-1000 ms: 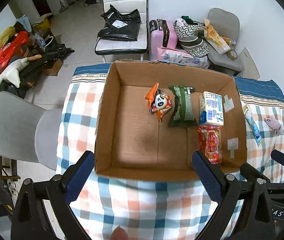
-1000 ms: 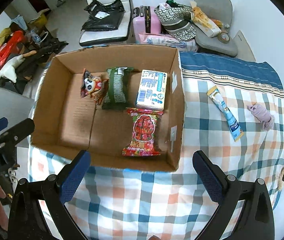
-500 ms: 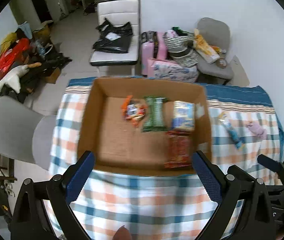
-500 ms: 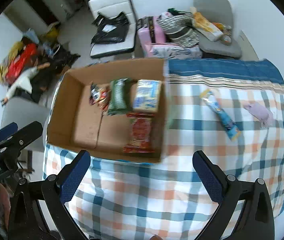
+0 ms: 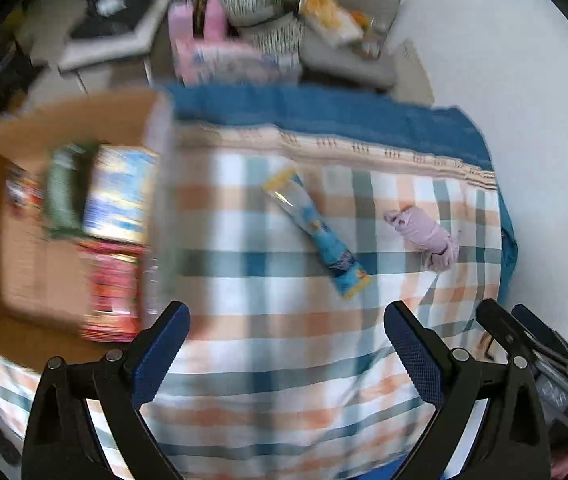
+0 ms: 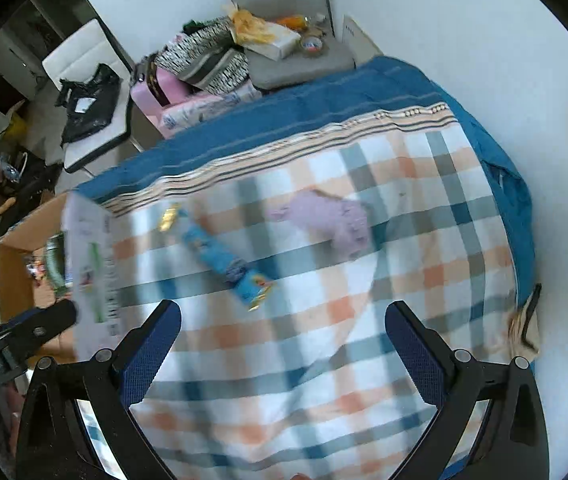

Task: Organize soft objects
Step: 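Grasp the blue tube snack with the left gripper while the right grasps the lilac plush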

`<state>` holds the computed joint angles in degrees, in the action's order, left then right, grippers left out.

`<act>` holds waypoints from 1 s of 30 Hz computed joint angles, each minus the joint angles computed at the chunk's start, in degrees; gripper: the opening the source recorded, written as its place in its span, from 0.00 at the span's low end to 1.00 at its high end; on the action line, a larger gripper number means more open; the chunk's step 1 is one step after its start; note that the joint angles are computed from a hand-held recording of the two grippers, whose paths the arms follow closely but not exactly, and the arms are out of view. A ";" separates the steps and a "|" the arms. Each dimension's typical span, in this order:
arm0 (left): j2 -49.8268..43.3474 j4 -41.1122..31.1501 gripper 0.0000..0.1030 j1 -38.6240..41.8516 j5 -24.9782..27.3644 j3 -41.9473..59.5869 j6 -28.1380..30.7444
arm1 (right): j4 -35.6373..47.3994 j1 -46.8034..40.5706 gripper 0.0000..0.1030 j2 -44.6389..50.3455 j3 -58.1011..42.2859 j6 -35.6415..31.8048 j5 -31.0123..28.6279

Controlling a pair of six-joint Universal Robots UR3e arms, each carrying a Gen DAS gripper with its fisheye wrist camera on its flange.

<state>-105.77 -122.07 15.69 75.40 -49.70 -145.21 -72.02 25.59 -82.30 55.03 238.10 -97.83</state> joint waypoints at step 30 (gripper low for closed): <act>-11.05 27.22 0.22 -19.75 11.52 -19.24 -19.76 | -17.72 -20.69 0.49 9.02 26.59 -36.44 9.21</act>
